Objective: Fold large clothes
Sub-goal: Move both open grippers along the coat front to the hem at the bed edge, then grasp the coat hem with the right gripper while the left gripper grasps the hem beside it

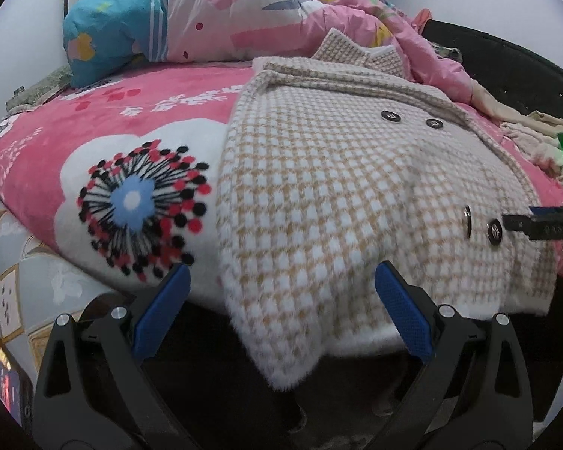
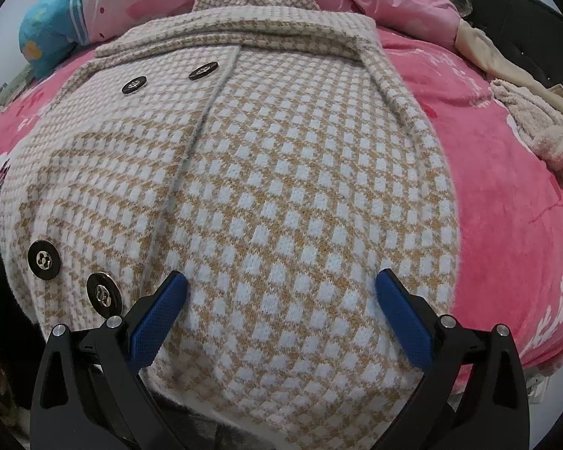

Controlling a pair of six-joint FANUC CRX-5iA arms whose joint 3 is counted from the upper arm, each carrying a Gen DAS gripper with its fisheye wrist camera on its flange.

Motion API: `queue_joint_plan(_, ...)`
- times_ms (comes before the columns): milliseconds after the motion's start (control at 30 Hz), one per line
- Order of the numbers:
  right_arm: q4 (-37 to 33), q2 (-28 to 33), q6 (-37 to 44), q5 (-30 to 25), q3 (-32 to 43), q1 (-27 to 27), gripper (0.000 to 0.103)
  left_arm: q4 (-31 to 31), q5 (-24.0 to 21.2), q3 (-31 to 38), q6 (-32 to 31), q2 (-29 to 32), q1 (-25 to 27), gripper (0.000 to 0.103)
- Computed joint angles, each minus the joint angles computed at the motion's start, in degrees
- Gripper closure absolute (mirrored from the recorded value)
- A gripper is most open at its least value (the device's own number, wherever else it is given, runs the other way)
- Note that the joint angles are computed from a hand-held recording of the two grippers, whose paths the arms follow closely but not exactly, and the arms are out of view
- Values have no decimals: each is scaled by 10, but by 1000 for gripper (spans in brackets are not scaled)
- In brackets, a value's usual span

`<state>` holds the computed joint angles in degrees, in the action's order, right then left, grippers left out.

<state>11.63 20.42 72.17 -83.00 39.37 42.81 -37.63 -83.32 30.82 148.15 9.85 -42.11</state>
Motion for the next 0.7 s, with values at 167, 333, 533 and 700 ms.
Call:
queue_joint_plan(167,9,-45,-15,49,-60,7,5,-11,3,-28,25,-25,-17,13)
queue_joint_plan(333,7,-134,-46,125,-168,5,5,26,64,-81,47,-68,-1,26)
queue_joint_plan(533,-51,-206,-66,141,-221,-44,5,83,96,-105,53,-82,42,38)
queue_joint_plan(700,-171,-211,-64,149,-203,-117,8,148,126,-126,72,-87,96,50)
